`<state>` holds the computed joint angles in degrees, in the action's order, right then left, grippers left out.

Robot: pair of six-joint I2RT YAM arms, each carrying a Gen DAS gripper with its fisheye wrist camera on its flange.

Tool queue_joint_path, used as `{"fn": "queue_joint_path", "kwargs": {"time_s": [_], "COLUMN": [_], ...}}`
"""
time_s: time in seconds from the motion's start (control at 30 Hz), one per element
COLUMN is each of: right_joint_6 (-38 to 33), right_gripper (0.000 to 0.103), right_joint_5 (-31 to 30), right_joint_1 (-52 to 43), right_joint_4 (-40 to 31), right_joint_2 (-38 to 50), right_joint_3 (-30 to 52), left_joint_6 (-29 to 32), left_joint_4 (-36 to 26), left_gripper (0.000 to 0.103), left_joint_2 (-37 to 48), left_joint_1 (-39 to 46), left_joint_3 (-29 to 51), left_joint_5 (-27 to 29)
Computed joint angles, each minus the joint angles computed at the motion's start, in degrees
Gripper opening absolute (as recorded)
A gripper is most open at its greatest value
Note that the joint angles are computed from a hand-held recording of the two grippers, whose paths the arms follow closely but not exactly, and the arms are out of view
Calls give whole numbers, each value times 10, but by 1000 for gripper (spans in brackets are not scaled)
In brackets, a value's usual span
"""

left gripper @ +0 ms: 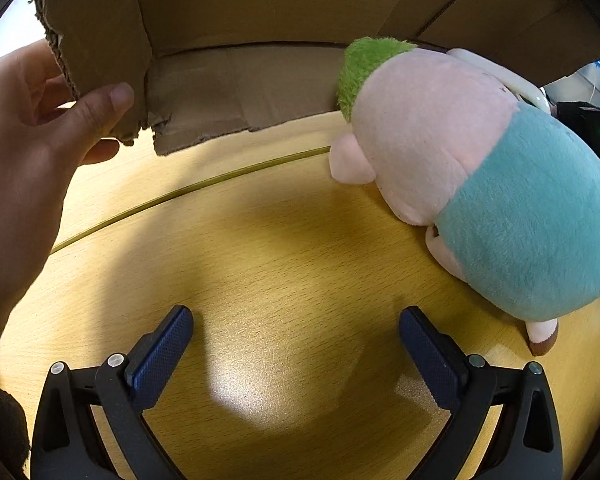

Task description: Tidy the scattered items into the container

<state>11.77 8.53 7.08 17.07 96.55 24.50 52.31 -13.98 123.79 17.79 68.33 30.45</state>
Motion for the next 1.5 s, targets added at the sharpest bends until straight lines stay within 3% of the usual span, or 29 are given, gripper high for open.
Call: {"fn": "queue_joint_path", "kwargs": {"time_s": [1.5], "right_joint_6": [2], "right_gripper": [103], "right_joint_5": [2], "right_joint_1": [3], "right_joint_4": [-2], "right_joint_2": [2], "right_joint_3": [3], "left_joint_6": [-5], "left_joint_4": [9], "left_gripper": [103], "left_joint_2": [-1], "left_joint_1": [-4], "left_joint_3": [-6], "left_joint_5": [-2]}}
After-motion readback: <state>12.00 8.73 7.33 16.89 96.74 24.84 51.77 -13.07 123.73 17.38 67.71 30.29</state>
